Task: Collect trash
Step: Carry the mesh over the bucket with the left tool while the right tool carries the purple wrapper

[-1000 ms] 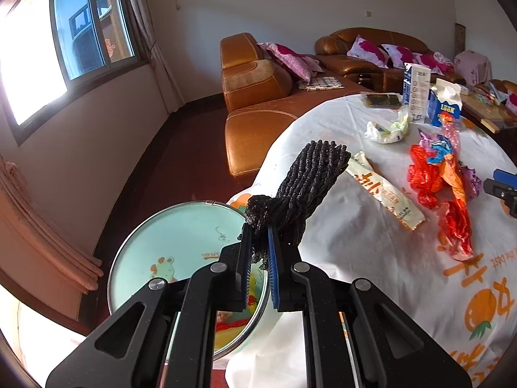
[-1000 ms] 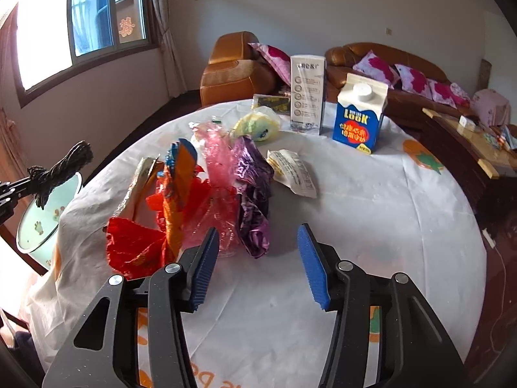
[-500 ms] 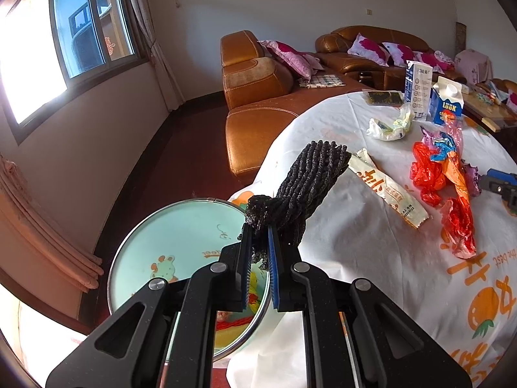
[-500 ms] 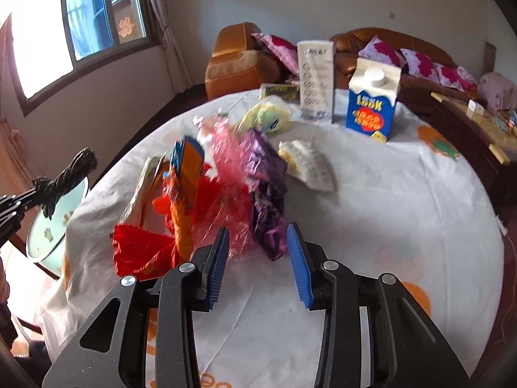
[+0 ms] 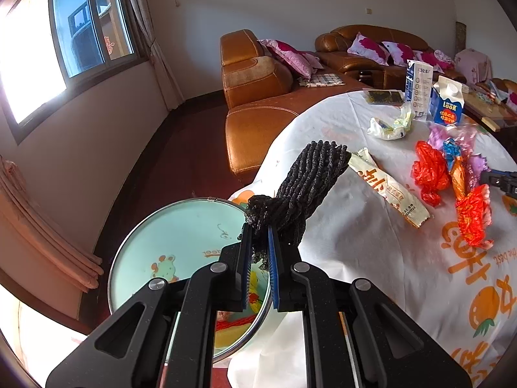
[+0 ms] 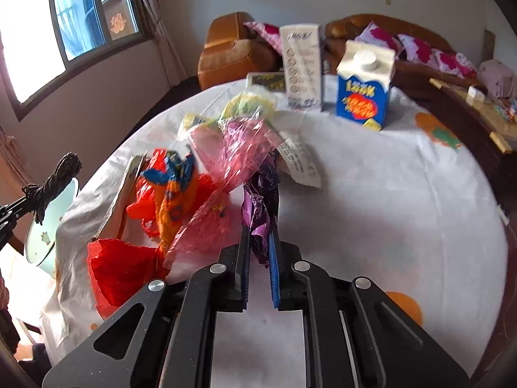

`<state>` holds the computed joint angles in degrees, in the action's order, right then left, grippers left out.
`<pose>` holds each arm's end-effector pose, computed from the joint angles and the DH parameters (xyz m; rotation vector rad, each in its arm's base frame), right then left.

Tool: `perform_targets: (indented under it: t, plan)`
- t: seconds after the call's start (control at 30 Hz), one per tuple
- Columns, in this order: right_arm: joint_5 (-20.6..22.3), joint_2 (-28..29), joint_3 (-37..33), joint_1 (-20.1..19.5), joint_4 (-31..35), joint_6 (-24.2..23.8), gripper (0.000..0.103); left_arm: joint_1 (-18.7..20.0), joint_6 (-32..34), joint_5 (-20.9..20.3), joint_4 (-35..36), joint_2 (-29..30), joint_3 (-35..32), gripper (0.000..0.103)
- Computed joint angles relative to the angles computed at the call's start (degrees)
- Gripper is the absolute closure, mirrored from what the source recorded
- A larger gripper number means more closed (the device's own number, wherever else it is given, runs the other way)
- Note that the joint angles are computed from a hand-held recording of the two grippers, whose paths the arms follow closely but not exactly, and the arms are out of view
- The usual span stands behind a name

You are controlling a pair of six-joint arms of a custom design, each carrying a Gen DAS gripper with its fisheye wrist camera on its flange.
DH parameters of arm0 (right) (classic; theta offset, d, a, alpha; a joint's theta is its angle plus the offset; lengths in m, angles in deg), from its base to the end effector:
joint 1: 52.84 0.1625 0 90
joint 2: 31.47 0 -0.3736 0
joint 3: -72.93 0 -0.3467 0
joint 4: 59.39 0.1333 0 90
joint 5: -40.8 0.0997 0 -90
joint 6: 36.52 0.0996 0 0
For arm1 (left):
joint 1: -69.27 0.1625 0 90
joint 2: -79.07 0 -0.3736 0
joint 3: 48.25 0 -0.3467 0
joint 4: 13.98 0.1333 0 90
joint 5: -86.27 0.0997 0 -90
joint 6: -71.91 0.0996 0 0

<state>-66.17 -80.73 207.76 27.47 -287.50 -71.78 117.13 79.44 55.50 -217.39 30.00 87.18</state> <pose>0.0343 -0.4186 0.1211 0.3538 -2.3464 0.9444 -0.0918 -0.4277 0.0987 0.6333 2.0650 -0.8533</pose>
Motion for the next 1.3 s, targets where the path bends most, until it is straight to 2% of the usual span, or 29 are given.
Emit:
perform_targets:
  t: [0.17,0.33,0.43,0.5,0.73,1.07,1.3]
  plan:
    - [0.1,-1.03,2.08,0.65,-8.02,-1.96,0.092,-0.62,0.27,0.26,-0.45,-0.9,0.36,0.094]
    - [1.95,-2.34,2.96,1.92,-11.03,-3.45,0.092,-0.98,1.3,1.38,-1.24,-2.14,0.72,0.094]
    - [4.99,-3.05,3.09,3.27,-10.93,-5.14,0.092,-0.72,1.9,2.22,-1.51,-3.4,0.97,0.094]
    - [5.87,-2.85,2.27,4.87,-9.32,-6.33,0.092,-0.28,2.16,2.86,-1.55,-4.04,1.14,0.094]
    - [5.77,3.53,-4.73,11.74,-2.78,-9.89,0.092,1.38,1.98,5.27,-1.13,-6.6,3.05,0.094]
    - [8.8,11.65,-13.8,17.2,8.62,-13.12,0.092,4.85,0.22,10.15,2.49,-10.38,5.04,0.094]
    - [7.43,16.83,-20.17,20.21,14.68,-15.96,0.092,6.45,2.03,12.39,1.8,-11.82,6.14,0.094]
